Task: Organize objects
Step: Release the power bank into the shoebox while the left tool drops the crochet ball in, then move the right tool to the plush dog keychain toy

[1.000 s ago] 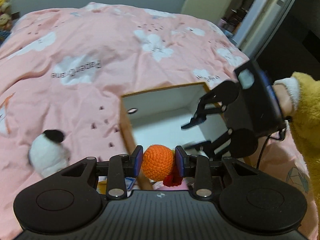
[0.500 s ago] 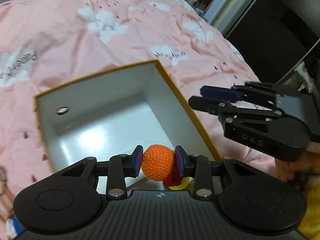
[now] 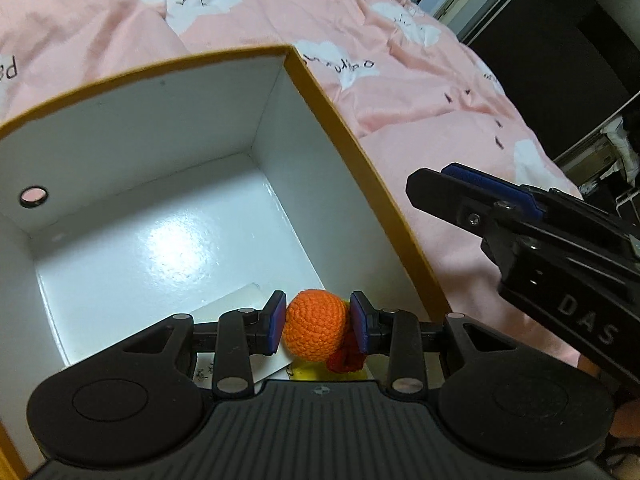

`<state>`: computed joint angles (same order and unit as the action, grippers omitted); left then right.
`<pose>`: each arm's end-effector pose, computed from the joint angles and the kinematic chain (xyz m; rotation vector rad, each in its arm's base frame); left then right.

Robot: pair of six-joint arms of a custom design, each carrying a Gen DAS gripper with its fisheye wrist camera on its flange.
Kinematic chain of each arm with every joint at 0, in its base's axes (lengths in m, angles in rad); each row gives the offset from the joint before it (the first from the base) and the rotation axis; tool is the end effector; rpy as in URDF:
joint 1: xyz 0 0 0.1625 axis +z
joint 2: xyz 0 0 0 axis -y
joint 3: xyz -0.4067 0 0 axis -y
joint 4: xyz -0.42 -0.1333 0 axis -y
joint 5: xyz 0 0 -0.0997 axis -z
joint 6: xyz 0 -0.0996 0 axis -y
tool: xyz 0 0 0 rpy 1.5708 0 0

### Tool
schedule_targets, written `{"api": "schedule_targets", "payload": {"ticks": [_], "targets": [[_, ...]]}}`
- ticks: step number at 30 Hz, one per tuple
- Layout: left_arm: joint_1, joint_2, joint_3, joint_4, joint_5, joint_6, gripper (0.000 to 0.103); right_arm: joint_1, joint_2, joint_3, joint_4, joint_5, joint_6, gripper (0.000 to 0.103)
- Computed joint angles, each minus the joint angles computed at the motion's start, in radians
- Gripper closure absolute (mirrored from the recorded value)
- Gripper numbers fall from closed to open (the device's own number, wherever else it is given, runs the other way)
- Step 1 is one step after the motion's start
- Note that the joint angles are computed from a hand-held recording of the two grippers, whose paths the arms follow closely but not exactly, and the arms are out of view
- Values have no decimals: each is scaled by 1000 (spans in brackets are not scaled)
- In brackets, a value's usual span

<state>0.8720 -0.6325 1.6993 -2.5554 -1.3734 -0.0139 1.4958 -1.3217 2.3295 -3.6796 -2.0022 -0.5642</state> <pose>-0.2832 -0.5747 -0.0704 0.9945 2.7541 0.0117 0.0577 -0.4558 0.2494 0.2427 -2.1796 1.1169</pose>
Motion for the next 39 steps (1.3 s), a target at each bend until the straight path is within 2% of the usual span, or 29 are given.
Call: {"api": "schedule_targets", "payload": {"ticks": [8, 12, 14, 21, 25, 29, 31, 35, 39], "targets": [[5, 16, -6, -4, 2, -14, 63, -3, -1, 1, 4, -1, 1, 73], [5, 9, -2, -5, -3, -19, 60, 6, -4, 10, -1, -9, -3, 68], [5, -4, 14, -34, -5, -20, 57, 10, -9, 15, -2, -9, -3, 68], [-21, -124, 129, -163, 46, 24, 57, 39, -35, 45, -8, -15, 17, 67], [-48, -238, 231, -261, 114, 44, 57, 68, -42, 68, -2, 1, 52, 61], [-69, -365, 326, -300, 194, 39, 57, 103, -35, 90, 20, 48, 96, 54], [-73, -428, 366, -296, 243, 18, 57, 129, -14, 93, 21, 60, 105, 49], [-67, -542, 438, -267, 361, -74, 57, 171, 30, 91, 47, 99, 114, 49], [-46, -614, 497, -238, 444, -133, 58, 221, 93, 82, 64, 123, 126, 49]]}}
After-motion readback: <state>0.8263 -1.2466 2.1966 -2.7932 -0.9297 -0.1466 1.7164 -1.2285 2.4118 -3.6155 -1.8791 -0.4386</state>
